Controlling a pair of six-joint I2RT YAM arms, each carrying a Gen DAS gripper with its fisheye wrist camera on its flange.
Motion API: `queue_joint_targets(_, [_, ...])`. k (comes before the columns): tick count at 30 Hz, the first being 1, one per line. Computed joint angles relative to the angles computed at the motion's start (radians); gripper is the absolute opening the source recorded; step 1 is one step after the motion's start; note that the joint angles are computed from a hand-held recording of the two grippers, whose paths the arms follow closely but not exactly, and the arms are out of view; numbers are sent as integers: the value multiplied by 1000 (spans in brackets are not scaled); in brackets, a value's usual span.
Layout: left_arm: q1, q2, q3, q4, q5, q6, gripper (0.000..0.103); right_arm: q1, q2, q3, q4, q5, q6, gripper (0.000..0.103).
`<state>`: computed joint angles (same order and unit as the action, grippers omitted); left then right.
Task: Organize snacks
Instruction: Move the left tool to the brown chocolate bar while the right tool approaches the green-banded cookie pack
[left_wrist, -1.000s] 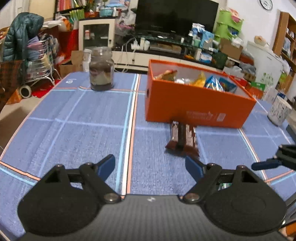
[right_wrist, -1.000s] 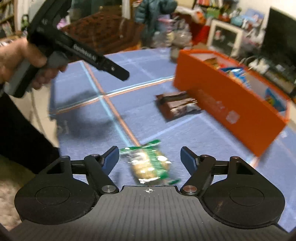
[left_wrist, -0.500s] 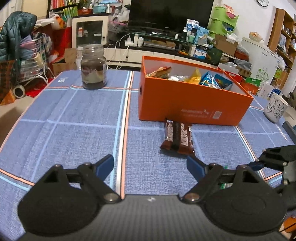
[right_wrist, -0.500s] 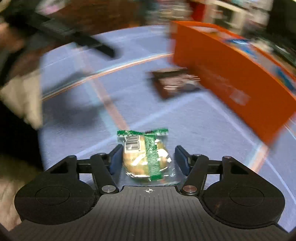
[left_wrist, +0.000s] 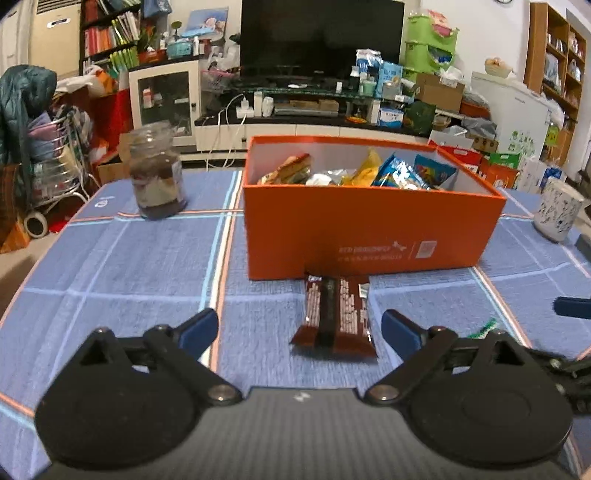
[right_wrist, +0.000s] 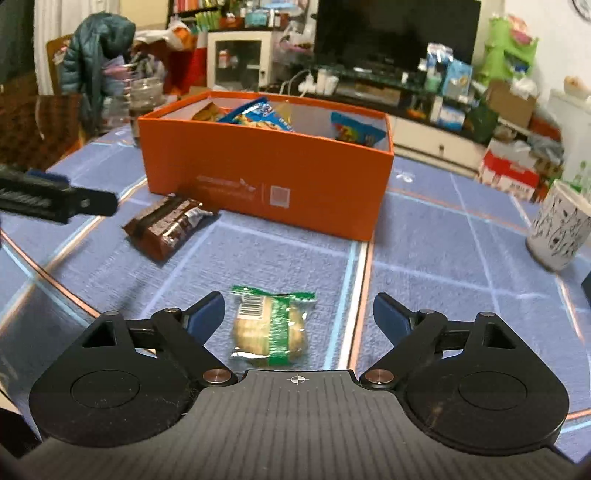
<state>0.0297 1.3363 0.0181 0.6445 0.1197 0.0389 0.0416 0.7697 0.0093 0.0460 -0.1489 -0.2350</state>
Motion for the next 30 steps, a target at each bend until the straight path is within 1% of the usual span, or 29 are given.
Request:
queue_joint_targets(1, [-25, 88, 23, 60, -27, -19, 94, -2, 32, -8, 38, -1, -6, 81])
queue_joint_targets(3, [-55, 193, 70, 106, -47, -44, 94, -17, 152, 17, 108, -29, -18, 81])
queue_joint_targets(5, [-77, 246, 114, 103, -51, -63, 94, -15, 284, 29, 216, -37, -8, 81])
queue_joint_targets(7, [-119, 292, 155, 99, -78, -83, 94, -31, 350, 37, 263, -56, -6, 81])
queue_joint_targets(13, [-249, 421, 260, 44, -242, -125, 94, -51, 494, 46, 384, -71, -2, 82])
queue_joint_targets(17, [-293, 476, 283, 56, -295, -118, 94, -74, 532, 55, 396, -98, -1, 85])
queue_joint_targets(19, [-298, 489, 290, 53, -294, -126, 94, -77, 544, 60, 400, -101, -4, 86])
queue_joint_targets(23, [-310, 523, 304, 59, -302, -139, 94, -81, 542, 64, 385, -119, 0, 86])
queue_joint_targets(30, [-326, 526, 300, 64, -300, -162, 94, -52, 586, 63, 420, -91, 0, 86])
